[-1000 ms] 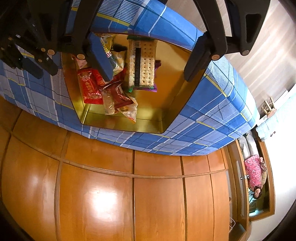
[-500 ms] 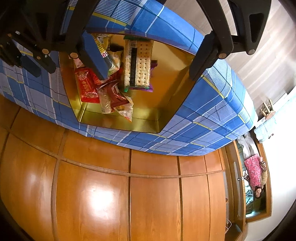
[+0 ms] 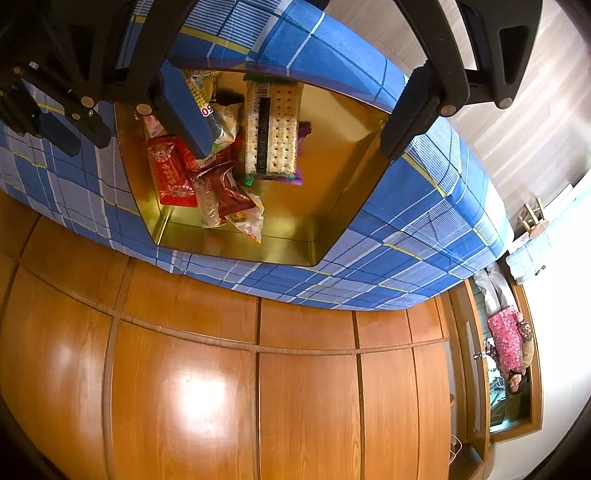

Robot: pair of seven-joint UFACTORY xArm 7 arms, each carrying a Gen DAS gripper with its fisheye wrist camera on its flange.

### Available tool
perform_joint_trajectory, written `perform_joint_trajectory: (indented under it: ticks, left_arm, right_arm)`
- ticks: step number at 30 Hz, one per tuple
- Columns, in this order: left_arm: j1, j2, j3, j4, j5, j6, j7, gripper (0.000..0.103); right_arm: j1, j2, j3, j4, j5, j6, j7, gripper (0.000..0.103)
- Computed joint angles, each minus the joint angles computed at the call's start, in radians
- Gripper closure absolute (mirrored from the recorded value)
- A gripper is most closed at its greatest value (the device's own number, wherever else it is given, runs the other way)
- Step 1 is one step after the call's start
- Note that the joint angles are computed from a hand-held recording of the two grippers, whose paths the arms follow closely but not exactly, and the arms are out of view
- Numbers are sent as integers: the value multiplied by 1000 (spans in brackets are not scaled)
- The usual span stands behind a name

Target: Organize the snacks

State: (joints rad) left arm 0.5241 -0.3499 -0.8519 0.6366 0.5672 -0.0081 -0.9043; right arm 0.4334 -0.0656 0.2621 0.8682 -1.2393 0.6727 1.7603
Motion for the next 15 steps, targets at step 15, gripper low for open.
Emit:
perform_joint_trajectory:
  ticks: [15]
  left_arm:
    - [-6, -5, 7, -3, 4, 0, -2, 7]
  right_arm:
    - [6, 2, 1, 7, -7, 10, -6, 64]
